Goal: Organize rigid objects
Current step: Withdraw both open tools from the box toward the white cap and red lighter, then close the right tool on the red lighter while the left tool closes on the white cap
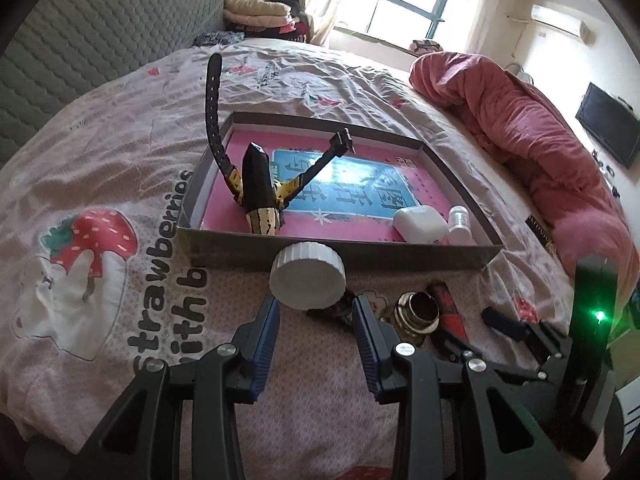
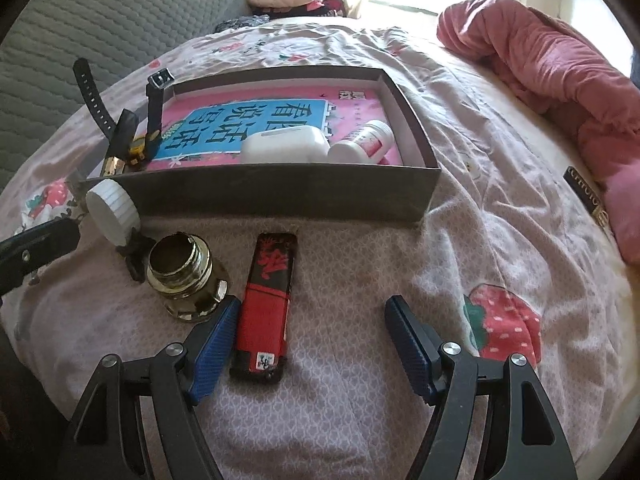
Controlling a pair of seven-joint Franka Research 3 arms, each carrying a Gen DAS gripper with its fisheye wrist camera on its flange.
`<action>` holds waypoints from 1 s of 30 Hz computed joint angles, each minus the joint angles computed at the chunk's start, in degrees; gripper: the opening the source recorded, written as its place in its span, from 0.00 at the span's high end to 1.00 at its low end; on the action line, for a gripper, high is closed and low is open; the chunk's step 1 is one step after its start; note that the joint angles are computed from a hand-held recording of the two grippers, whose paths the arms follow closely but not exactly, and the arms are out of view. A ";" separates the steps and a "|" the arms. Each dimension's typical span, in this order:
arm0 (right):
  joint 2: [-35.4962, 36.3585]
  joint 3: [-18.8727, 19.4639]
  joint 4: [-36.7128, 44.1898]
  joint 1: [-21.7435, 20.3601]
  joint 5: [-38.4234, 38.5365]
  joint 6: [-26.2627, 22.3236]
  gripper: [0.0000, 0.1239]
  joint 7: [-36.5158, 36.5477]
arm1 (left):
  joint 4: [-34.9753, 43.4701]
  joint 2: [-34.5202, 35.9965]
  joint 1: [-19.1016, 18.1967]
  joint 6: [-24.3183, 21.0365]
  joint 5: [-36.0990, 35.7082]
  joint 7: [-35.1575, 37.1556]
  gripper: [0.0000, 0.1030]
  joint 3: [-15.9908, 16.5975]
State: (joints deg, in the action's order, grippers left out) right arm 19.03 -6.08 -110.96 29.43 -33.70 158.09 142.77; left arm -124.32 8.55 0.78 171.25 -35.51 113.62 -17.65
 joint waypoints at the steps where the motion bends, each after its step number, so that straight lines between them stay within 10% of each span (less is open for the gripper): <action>1: 0.28 0.05 0.24 -0.13 0.18 0.20 0.39 -0.15 | 0.43 0.41 0.22 -0.14 -0.75 0.27 0.64 -0.24; 24: 2.94 -2.03 2.78 1.63 1.56 1.40 0.39 -1.37 | 6.38 8.01 3.78 -0.90 6.36 -9.53 0.58 -3.61; 30: 2.63 -2.00 2.44 1.67 0.87 1.75 0.54 -1.97 | 7.49 9.69 4.76 -0.05 9.46 -12.80 0.58 -4.35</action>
State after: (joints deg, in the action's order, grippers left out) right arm 21.66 -8.08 -108.51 31.10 -32.83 159.83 140.80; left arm -116.83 18.24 5.54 171.20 -26.06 100.82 -22.00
